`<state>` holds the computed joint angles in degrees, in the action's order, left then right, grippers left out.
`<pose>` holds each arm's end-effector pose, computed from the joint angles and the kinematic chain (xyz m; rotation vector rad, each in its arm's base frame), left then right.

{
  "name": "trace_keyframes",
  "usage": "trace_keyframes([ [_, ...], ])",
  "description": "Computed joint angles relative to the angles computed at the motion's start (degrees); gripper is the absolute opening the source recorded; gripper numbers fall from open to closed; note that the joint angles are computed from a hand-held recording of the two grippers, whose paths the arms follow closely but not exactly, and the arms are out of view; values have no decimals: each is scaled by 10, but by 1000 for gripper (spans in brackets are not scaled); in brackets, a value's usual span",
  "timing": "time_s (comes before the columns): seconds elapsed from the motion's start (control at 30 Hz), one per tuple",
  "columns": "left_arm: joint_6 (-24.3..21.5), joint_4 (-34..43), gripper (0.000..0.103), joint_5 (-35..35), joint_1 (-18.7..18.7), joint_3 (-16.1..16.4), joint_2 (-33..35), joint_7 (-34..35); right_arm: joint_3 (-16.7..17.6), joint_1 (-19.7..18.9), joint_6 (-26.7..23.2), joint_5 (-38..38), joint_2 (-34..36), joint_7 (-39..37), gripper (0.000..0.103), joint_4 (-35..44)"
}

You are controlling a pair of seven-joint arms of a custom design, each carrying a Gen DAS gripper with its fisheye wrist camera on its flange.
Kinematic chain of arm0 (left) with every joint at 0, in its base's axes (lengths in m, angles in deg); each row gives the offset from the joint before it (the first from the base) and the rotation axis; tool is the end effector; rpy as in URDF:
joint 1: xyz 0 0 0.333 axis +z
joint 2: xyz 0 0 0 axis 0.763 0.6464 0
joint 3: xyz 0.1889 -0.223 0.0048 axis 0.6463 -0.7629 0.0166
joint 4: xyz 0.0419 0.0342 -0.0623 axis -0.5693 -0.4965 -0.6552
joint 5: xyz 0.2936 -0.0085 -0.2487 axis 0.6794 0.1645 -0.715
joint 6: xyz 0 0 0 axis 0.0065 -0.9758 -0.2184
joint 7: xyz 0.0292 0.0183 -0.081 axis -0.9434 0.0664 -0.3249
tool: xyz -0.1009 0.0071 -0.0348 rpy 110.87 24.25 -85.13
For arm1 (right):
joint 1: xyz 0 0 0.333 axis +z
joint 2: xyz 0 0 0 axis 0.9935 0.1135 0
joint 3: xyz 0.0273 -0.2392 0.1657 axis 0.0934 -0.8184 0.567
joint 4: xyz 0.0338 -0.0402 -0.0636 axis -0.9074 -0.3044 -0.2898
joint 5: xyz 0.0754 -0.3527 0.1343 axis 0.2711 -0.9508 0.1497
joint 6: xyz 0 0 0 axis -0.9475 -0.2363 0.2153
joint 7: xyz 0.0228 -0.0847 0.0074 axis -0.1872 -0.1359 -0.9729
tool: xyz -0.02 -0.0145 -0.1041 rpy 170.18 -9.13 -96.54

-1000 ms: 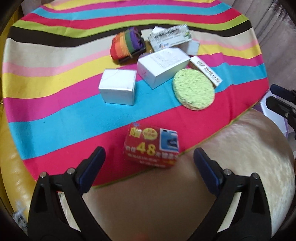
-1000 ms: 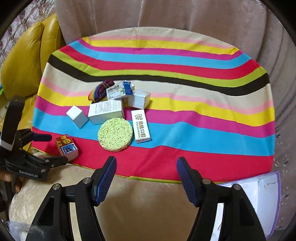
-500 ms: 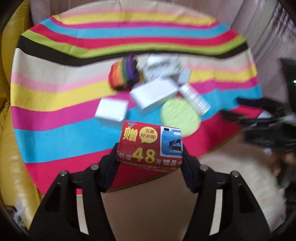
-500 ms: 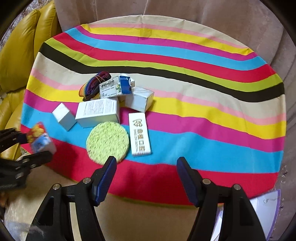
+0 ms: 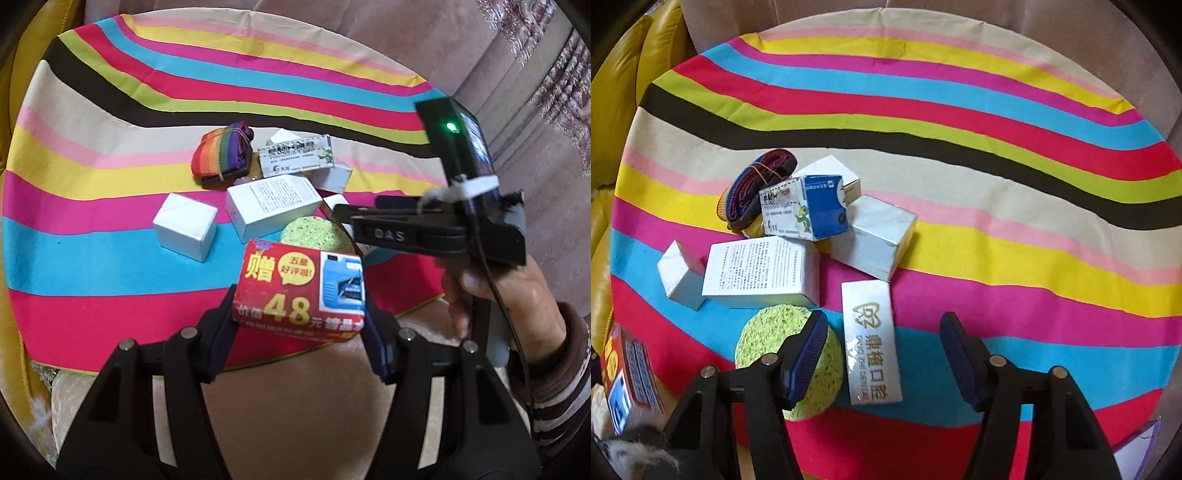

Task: Organize objects
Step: 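Grasp the red snack pack with the left tool while the right tool grasps the white dental box, then drop the red pack and white dental box into the storage box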

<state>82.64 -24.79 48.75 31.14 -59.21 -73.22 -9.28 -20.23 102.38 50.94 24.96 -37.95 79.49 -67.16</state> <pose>0.5489 -0.3835 0.4941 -1.8540 2.2523 -0.9831 0.6340 0.2204 0.4630 -2.1295 1.7690 -0.3853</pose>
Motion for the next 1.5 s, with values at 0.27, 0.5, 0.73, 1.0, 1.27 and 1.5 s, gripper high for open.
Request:
trace_keyframes([
  [0.27,1,-2,64,-10,3,-3,3,7,-3,-3,-30,11,41,-2,44,40],
  [0.5,-3,2,64,1,-1,0,6,-2,-6,-4,-12,9,15,-6,32,1],
  [0.73,-14,17,64,37,-13,6,7,-16,-1,-13,66,1,-108,40,32,-138],
  [1.0,-34,81,64,67,-40,-2,39,-3,21,-55,116,8,-254,83,32,-284],
  [1.27,-95,216,64,92,-93,-12,121,24,39,-118,117,0,-384,125,32,-391],
  [1.5,-189,417,64,96,-169,-13,240,84,62,-195,96,-36,-489,163,32,-468],
])
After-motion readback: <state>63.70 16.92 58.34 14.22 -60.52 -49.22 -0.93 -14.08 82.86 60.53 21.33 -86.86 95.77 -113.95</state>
